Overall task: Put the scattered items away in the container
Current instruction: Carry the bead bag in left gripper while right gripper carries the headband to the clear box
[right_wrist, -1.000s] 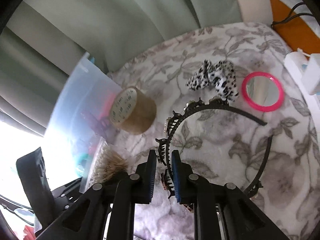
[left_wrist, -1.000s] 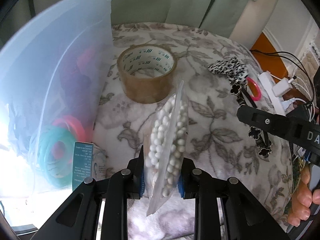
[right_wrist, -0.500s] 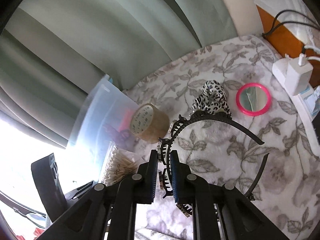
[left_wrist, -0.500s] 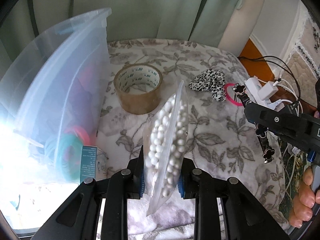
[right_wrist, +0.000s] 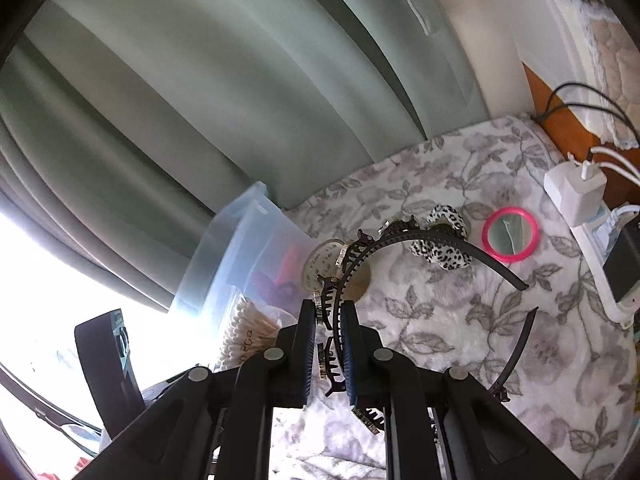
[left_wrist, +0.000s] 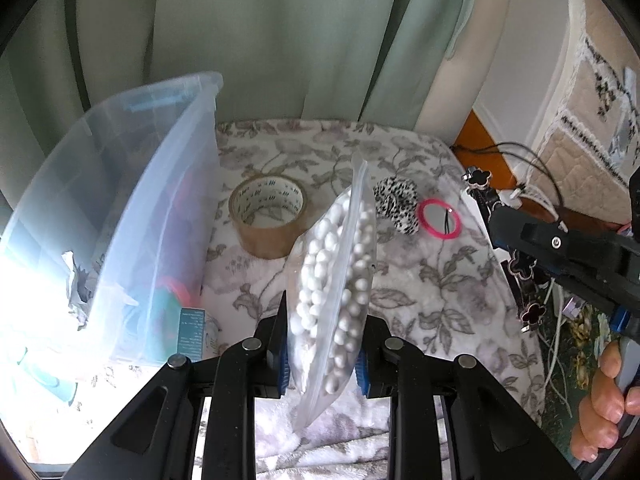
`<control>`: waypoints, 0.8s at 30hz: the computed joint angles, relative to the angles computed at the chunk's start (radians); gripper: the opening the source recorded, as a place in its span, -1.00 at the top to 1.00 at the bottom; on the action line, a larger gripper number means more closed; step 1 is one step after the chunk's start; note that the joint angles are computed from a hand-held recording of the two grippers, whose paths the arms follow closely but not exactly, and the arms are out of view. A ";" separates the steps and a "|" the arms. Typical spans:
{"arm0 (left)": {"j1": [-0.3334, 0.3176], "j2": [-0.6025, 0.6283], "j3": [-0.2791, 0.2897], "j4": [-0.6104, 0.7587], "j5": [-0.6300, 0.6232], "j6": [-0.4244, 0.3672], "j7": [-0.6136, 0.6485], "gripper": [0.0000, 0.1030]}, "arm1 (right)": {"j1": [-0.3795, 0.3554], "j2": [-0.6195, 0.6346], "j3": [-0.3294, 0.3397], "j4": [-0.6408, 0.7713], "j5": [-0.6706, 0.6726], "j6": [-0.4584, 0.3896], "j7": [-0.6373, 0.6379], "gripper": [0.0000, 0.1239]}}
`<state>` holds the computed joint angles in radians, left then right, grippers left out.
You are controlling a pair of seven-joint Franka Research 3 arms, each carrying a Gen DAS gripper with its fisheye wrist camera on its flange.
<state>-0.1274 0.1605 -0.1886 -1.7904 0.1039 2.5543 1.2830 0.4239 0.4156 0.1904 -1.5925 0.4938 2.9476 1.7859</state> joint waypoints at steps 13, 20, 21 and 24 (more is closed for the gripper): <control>0.020 -0.103 0.015 -0.075 -0.031 0.107 0.002 0.50 | 0.059 -0.029 -0.028 0.030 -0.093 0.012 0.022 0.78; 0.036 -0.149 0.033 -0.109 -0.059 0.152 -0.006 0.50 | 0.095 -0.012 -0.047 0.096 -0.159 -0.023 0.038 0.78; 0.038 -0.155 0.035 -0.114 -0.066 0.158 -0.004 0.50 | 0.099 -0.008 -0.048 0.107 -0.166 -0.028 0.039 0.78; 0.046 -0.171 0.043 -0.134 -0.092 0.182 0.013 0.50 | 0.109 0.008 -0.049 0.143 -0.185 -0.046 0.041 0.78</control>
